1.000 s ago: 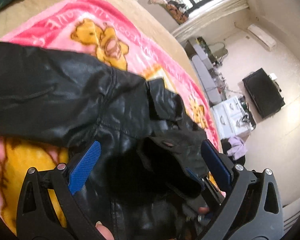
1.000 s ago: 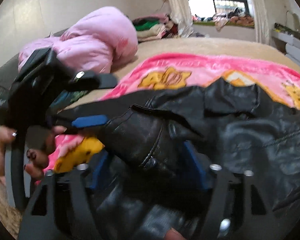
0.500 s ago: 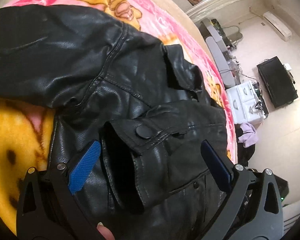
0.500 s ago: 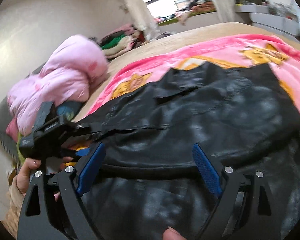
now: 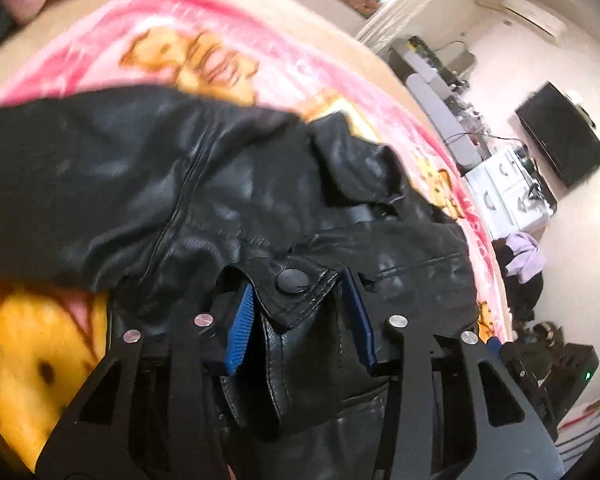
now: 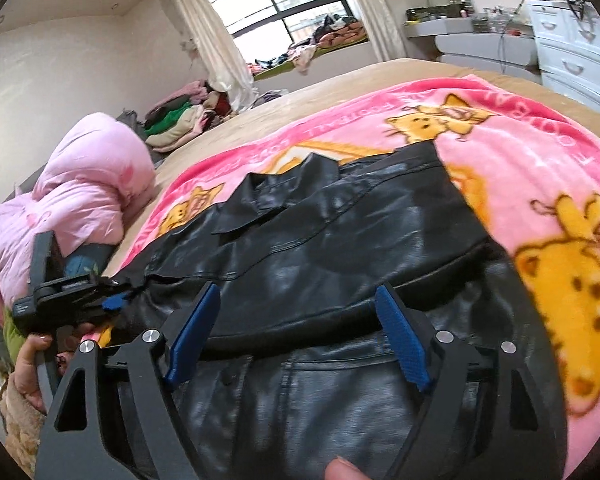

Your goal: Fold large clothes

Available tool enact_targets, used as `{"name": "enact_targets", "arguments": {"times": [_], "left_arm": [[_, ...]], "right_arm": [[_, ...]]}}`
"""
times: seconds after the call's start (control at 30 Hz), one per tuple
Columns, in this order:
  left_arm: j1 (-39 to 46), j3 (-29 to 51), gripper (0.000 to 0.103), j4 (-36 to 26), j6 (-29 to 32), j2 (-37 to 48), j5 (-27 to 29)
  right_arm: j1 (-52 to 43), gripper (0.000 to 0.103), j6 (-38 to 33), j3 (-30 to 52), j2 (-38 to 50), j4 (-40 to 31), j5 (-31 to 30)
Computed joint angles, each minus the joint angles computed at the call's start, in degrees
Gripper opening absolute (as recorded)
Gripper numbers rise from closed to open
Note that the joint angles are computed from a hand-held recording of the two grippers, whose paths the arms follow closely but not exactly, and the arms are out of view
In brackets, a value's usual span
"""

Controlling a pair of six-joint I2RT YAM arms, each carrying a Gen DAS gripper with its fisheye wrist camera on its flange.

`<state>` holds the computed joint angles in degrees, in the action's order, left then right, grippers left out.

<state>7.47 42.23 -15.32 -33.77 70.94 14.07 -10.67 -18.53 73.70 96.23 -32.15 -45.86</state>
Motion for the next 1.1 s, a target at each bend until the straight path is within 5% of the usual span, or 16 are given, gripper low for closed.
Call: {"name": "enact_targets", "arguments": {"times": [0.13, 0.37, 0.6, 0.9, 1.1], "left_arm": [[-2.3, 4.1, 0.031, -1.7, 2.8, -2.9, -4.1], [-1.6, 6.2, 0.030, -0.2, 7.4, -10.6, -3.1], [2.4, 3.7, 0.030, 4.4, 7.7, -2.8, -1.5], [2.7, 2.1, 0.030, 4.5, 8.8, -1.2, -3.1], [3.3, 2.7, 0.030, 4.0, 9.0, 1.6, -3.8]], "right_arm": [[-2.3, 0.076, 1.1, 2.3, 1.6, 0.2, -0.1], [-3.5, 0.076, 2.2, 11.0, 5.2, 0.9, 0.4], [-1.7, 0.076, 4.2, 23.0, 12.7, 0.5, 5.1], [3.4, 0.076, 2.0, 48.9, 31.4, -14.3, 11.0], [5.6, 0.073, 3.1, 48.3, 32.8, -10.8, 16.5]]}}
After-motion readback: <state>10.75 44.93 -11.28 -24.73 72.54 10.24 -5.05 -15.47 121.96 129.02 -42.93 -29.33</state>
